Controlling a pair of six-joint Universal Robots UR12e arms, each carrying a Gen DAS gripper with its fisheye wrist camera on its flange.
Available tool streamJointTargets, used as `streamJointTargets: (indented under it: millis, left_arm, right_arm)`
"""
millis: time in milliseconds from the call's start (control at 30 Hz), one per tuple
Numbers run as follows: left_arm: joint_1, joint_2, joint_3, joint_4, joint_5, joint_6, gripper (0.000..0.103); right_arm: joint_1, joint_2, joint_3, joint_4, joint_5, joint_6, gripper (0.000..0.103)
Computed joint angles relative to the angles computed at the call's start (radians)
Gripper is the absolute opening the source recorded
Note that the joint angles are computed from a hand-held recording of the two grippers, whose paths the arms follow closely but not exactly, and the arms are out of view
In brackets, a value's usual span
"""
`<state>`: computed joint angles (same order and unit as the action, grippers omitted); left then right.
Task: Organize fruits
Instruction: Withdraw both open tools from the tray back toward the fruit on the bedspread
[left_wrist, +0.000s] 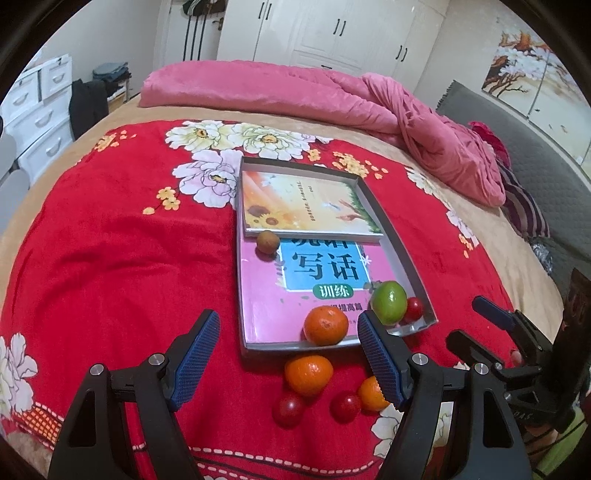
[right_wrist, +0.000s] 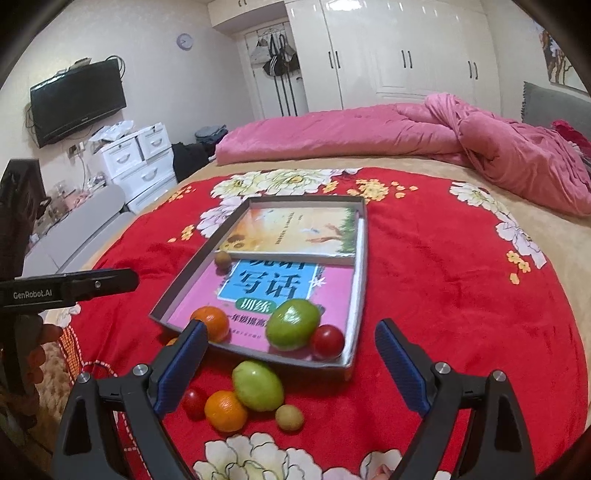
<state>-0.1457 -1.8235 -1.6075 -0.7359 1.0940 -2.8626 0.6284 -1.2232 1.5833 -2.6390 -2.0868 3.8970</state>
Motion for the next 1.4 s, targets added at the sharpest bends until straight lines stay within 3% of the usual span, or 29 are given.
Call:
streamJointTargets:
  millis: [1000,1400]
  left_arm:
    - [-0.010,0.024,-0.026,-0.064,0.025,0.075,0.078]
    - [-0.018,0.027,-0.028,-0.107,0.052,0.112,0.078]
  right_arm:
    - [0.027,0.019,-0.035,0.089,0.093,-0.020,0.092]
    - [0.021,0.023,-0.043,0.157,0.162,0.039,0.092]
